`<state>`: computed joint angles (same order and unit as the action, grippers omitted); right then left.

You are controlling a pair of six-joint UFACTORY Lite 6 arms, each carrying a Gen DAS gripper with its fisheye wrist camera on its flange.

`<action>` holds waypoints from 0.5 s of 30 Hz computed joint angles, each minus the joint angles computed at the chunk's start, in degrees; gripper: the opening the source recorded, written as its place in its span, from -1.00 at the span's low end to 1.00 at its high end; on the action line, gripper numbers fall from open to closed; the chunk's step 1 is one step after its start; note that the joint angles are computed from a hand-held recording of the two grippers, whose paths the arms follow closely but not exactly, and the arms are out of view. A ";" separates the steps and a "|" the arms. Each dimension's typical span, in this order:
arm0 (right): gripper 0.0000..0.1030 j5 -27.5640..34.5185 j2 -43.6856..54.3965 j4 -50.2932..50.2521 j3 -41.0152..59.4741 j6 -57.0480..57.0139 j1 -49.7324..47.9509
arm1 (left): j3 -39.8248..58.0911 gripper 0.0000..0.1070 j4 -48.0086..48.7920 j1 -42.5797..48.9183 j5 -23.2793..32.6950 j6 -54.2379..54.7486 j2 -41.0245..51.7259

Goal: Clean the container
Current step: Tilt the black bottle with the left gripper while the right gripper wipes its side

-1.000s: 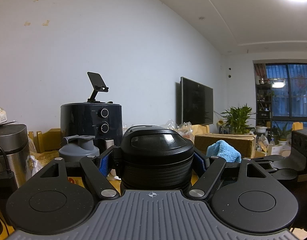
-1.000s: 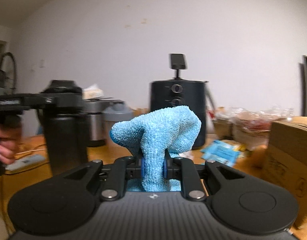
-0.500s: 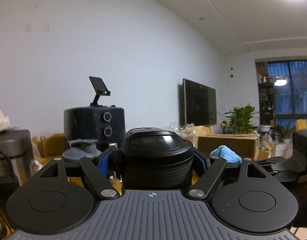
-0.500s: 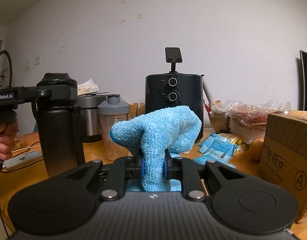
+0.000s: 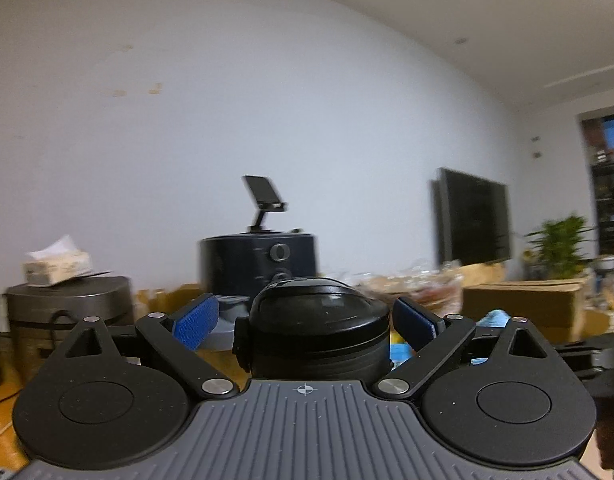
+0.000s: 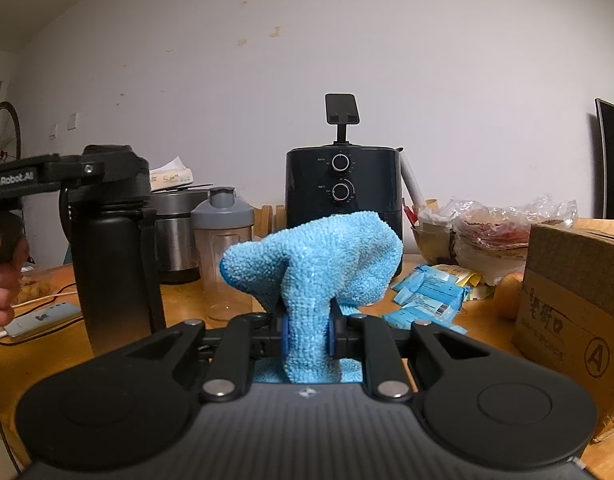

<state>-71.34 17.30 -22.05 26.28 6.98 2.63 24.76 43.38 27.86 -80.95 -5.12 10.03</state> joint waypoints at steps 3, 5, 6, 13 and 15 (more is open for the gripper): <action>-0.72 0.06 0.08 0.16 0.12 0.03 0.06 | -3.53 0.80 -9.36 -4.83 1.71 1.34 -3.49; -0.72 0.00 0.55 -1.04 0.64 0.27 -0.83 | -5.33 0.80 -16.83 -8.93 3.37 2.64 -5.58; -0.72 -0.02 0.50 -0.67 0.56 0.19 -0.59 | -6.14 0.80 -21.28 -11.48 4.34 3.91 -6.59; -0.72 0.01 0.57 0.85 0.52 -0.04 0.31 | -7.29 0.80 -50.23 -28.06 7.23 12.81 -8.15; -0.72 0.00 0.72 0.89 0.64 -0.06 0.28 | -6.37 0.80 -57.27 -32.10 7.44 14.41 -7.49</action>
